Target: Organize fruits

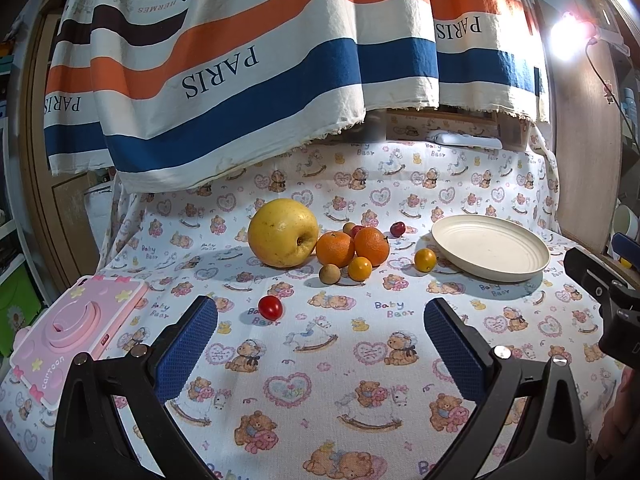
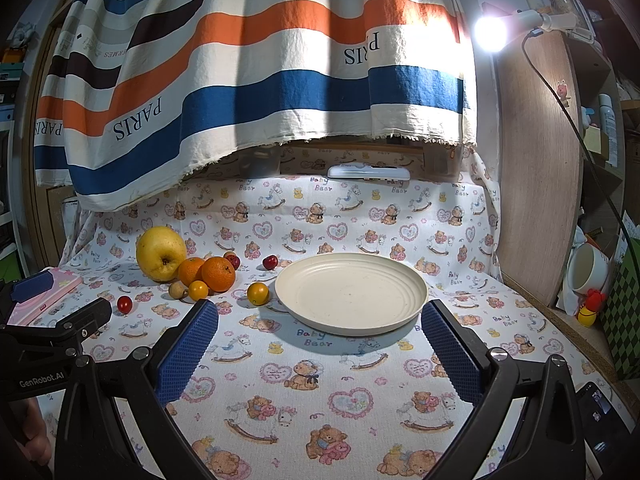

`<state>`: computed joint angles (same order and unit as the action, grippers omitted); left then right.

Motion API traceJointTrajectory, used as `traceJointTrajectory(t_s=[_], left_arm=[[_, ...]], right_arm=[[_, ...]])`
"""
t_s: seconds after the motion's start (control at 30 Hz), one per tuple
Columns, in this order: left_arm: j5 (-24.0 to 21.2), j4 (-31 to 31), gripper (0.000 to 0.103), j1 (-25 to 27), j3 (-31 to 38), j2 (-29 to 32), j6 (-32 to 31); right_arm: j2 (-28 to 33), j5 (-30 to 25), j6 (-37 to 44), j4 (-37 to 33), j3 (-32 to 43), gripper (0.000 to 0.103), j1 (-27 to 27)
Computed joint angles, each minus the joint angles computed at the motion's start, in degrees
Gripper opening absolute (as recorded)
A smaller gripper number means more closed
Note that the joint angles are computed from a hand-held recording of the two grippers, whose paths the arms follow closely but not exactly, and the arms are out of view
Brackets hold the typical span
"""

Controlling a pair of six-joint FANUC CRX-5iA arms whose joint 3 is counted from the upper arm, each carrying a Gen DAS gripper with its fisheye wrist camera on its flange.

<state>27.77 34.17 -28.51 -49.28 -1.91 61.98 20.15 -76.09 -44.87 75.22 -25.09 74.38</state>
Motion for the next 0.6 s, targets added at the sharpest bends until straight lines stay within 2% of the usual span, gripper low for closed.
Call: traceJointTrajectory(t_s=[0.6], left_arm=[[-1.07, -0.65, 0.103, 0.90, 0.16, -0.43, 0.02]], right_arm=[[0.01, 0.07, 0.06, -0.01, 0.10, 0.102, -0.07]])
